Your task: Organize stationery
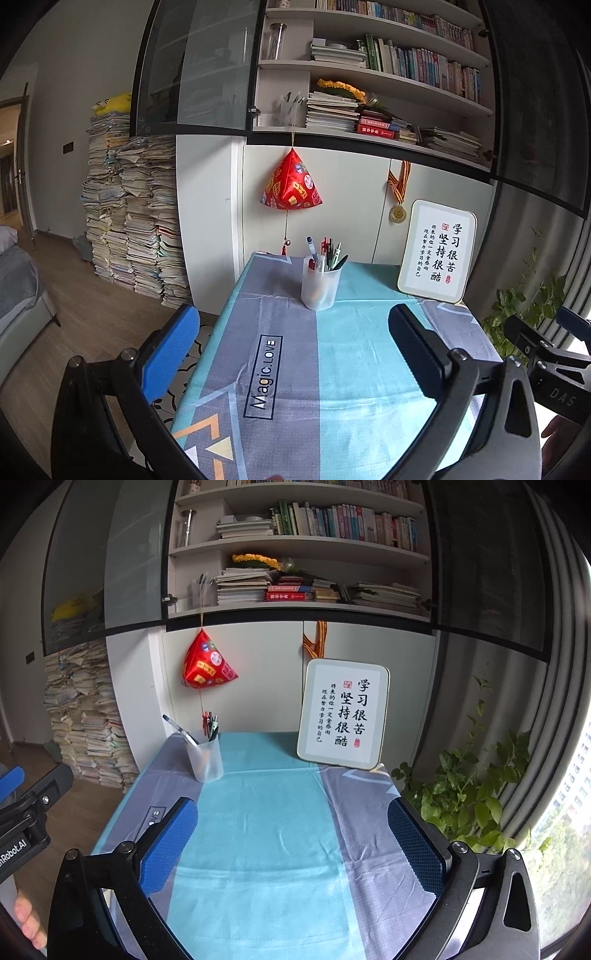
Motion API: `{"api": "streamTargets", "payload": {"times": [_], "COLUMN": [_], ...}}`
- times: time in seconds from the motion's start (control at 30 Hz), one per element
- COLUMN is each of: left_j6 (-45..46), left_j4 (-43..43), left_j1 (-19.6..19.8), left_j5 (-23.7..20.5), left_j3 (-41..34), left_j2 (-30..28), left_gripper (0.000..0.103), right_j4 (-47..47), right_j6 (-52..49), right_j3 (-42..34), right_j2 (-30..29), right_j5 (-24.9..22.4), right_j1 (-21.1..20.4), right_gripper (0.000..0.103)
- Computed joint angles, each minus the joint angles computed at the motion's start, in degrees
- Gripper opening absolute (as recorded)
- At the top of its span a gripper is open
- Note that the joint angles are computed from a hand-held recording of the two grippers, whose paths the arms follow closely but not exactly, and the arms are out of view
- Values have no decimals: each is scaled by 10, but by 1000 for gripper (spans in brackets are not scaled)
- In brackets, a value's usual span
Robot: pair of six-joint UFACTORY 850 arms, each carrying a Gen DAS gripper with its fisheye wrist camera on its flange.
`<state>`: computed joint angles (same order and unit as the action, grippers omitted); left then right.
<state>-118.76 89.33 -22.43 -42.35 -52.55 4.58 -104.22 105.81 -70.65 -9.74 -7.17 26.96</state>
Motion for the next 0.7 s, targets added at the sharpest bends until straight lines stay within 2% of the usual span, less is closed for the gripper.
{"api": "streamTargets", "payload": {"times": [0.07,0.2,0.3,0.7], "left_j6": [3,18,23,29], "left_j4": [-1,-6,-4,1], "left_j1": [2,5,5,2], "left_j5": [5,5,1,2], "left_j3": [0,-2,-2,-3], "left_j2": [-2,-6,-7,-8], "left_gripper": [102,102,102,102], "right_j4": [-40,-28,-46,-13], "right_j6": [38,21,46,8], "right_j3": [0,-5,-4,-8], "right_j2": [-5,-15,-16,-19], "right_j5": [-15,-24,-20,-29], "right_j1": [3,6,4,7], "right_gripper": [103,103,103,103]}}
